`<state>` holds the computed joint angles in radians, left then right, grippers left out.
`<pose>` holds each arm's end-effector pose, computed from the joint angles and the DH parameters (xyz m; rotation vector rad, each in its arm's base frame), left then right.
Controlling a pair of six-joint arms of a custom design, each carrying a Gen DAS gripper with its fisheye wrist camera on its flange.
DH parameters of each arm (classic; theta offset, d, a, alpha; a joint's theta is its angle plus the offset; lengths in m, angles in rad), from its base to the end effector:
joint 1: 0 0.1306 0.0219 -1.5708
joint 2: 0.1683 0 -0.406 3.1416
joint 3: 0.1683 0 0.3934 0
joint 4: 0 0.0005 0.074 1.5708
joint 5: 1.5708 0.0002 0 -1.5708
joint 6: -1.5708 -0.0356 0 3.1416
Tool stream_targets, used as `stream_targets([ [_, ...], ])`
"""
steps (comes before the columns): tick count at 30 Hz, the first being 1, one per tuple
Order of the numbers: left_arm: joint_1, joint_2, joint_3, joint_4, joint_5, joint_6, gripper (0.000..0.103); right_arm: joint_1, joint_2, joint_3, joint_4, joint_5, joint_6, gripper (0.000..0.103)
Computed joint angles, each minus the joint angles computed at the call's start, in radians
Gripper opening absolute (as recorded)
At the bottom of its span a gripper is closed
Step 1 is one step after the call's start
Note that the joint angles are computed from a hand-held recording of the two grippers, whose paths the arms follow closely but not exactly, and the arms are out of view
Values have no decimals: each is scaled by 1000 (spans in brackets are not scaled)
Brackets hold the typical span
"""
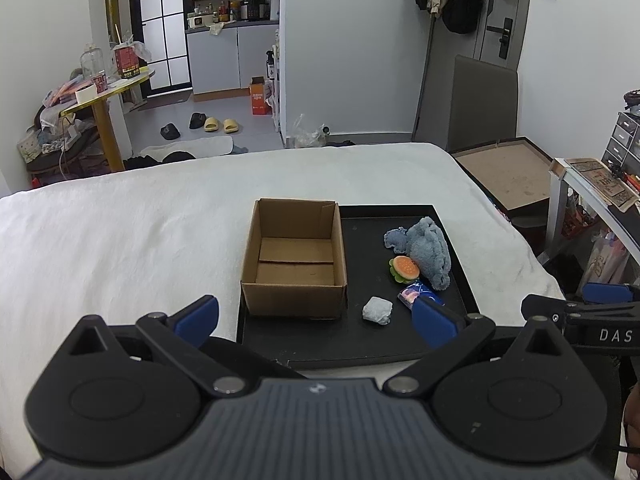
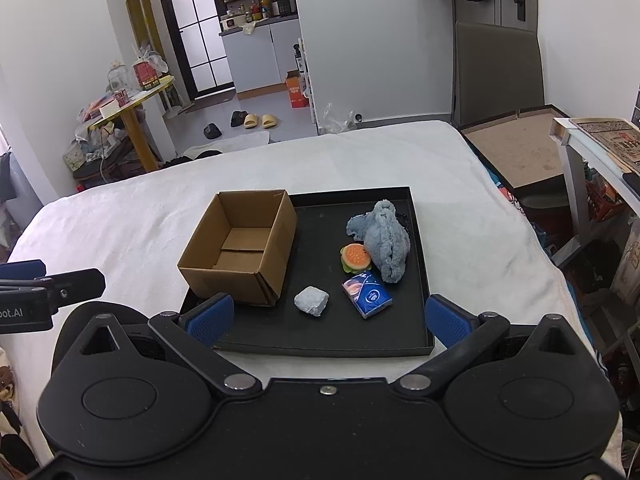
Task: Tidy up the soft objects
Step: 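Move the right gripper down onto the blue tissue packet and close it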
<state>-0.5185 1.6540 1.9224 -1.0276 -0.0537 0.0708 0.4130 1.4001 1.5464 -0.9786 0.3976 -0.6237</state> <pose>0.5058 -0.2870 0.5526 0.4932 2.2877 -0.2319 0.4471 0.1803 0.5148 0.4228 2.2825 0.0387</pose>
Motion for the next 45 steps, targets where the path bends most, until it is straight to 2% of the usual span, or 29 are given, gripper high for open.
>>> stream_targets([
  [17,36,109,100,-29,-13,11,102,-45,70,28,-10,-68,3,103],
  [23,59,164,155,-41,-24,8,102,-74,93,23,15,-111,-8,103],
  [45,88,356,338,-115,-109,7,100,-149,196,20,107,-179,-3,103],
])
